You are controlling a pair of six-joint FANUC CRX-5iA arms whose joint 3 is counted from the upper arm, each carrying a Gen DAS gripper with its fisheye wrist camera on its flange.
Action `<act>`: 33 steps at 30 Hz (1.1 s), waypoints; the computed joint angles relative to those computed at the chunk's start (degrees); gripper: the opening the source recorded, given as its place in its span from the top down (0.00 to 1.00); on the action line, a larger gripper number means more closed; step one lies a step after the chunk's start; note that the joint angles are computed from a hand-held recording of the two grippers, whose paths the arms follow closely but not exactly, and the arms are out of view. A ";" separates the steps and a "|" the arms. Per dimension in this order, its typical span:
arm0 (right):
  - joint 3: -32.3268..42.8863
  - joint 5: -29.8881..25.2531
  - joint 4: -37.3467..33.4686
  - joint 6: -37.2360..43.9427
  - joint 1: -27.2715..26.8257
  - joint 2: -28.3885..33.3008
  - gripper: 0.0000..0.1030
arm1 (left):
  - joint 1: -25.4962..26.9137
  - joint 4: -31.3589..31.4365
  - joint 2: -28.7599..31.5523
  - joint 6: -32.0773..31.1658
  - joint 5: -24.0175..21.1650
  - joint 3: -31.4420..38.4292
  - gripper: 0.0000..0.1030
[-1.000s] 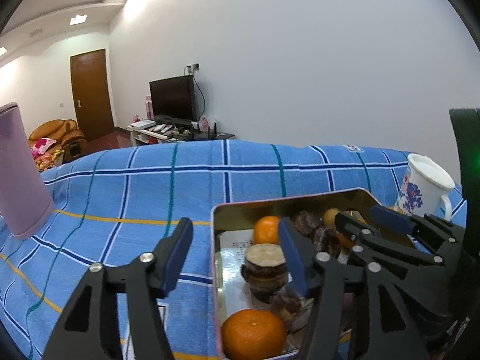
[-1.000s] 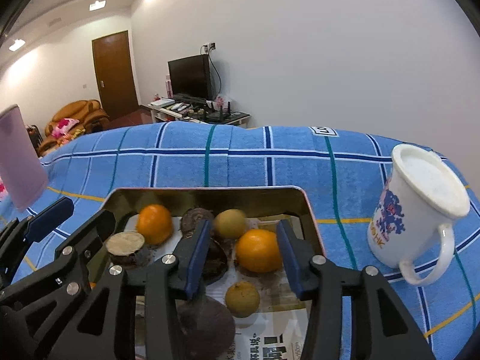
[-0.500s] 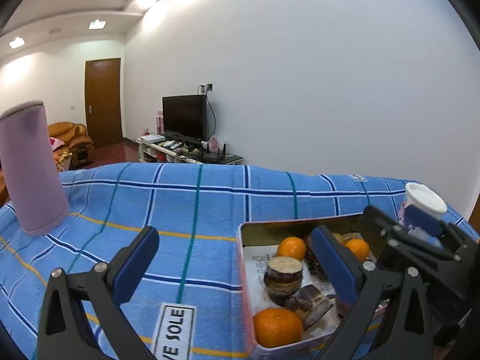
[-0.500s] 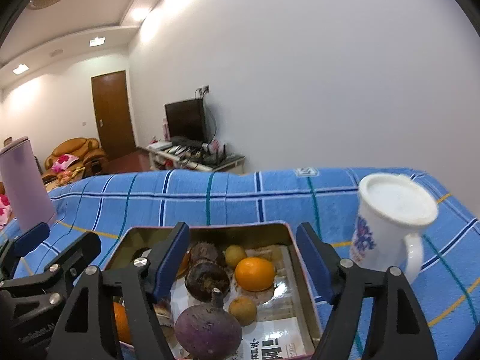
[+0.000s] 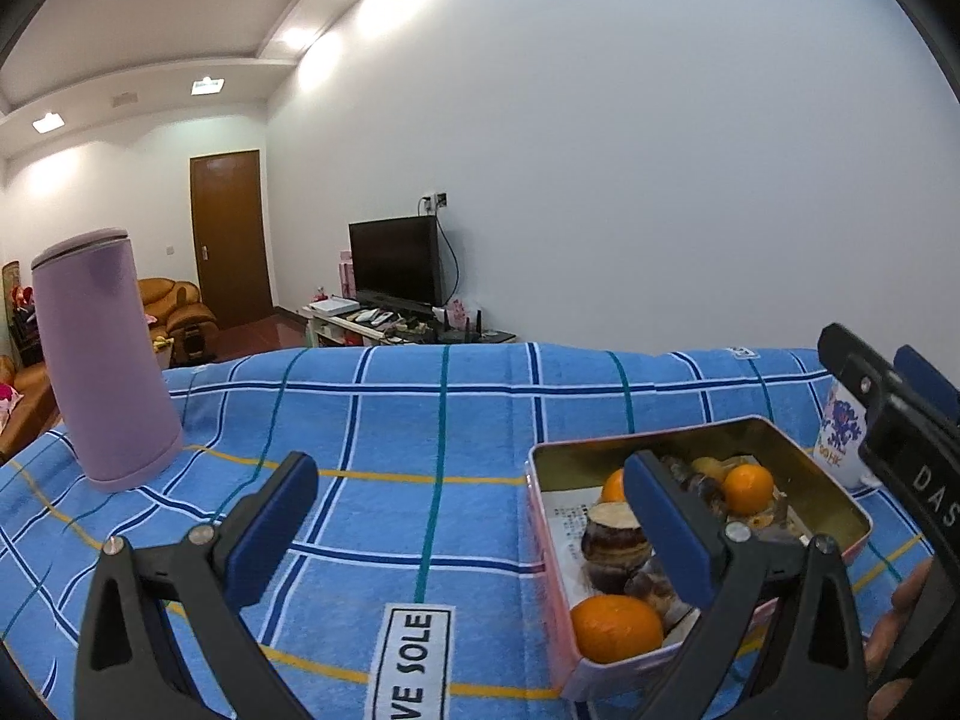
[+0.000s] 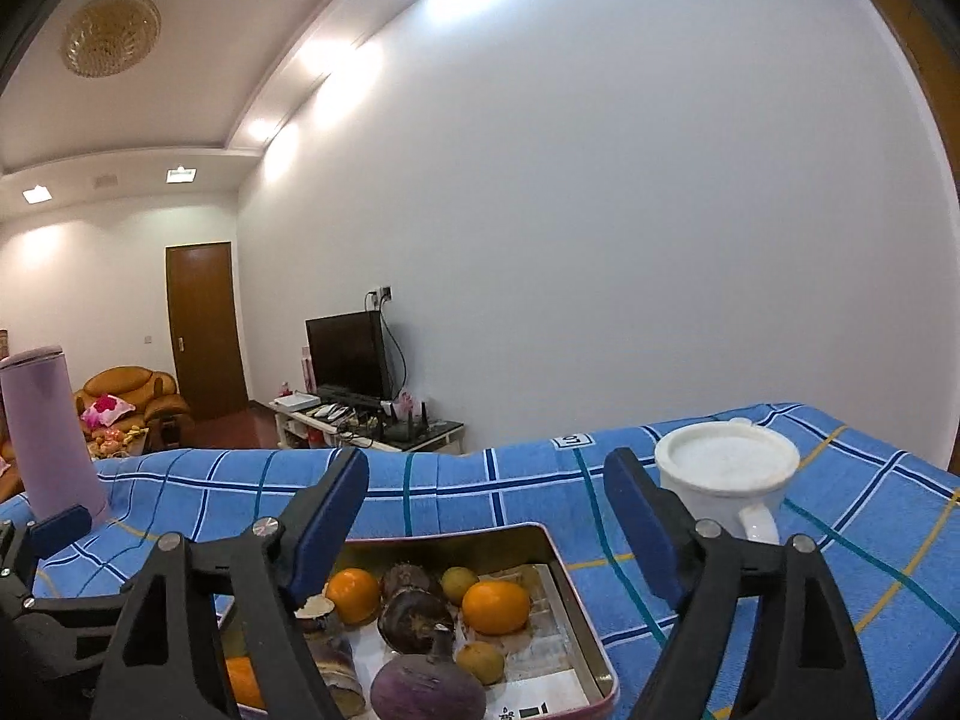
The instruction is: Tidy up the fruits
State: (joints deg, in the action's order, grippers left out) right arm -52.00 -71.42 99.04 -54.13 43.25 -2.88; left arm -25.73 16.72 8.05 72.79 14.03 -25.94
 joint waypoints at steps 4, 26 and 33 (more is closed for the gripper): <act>0.93 -1.14 -3.48 2.15 2.37 0.47 0.20 | 0.62 -3.21 -1.08 2.72 -0.12 -0.47 0.00; 0.59 -10.25 -10.35 4.91 13.07 1.47 0.20 | 2.72 -34.46 -6.73 32.01 -6.32 1.99 0.00; 0.85 -10.30 -10.39 5.45 12.95 2.01 0.20 | 2.60 -38.09 -7.10 35.85 -7.70 2.86 0.00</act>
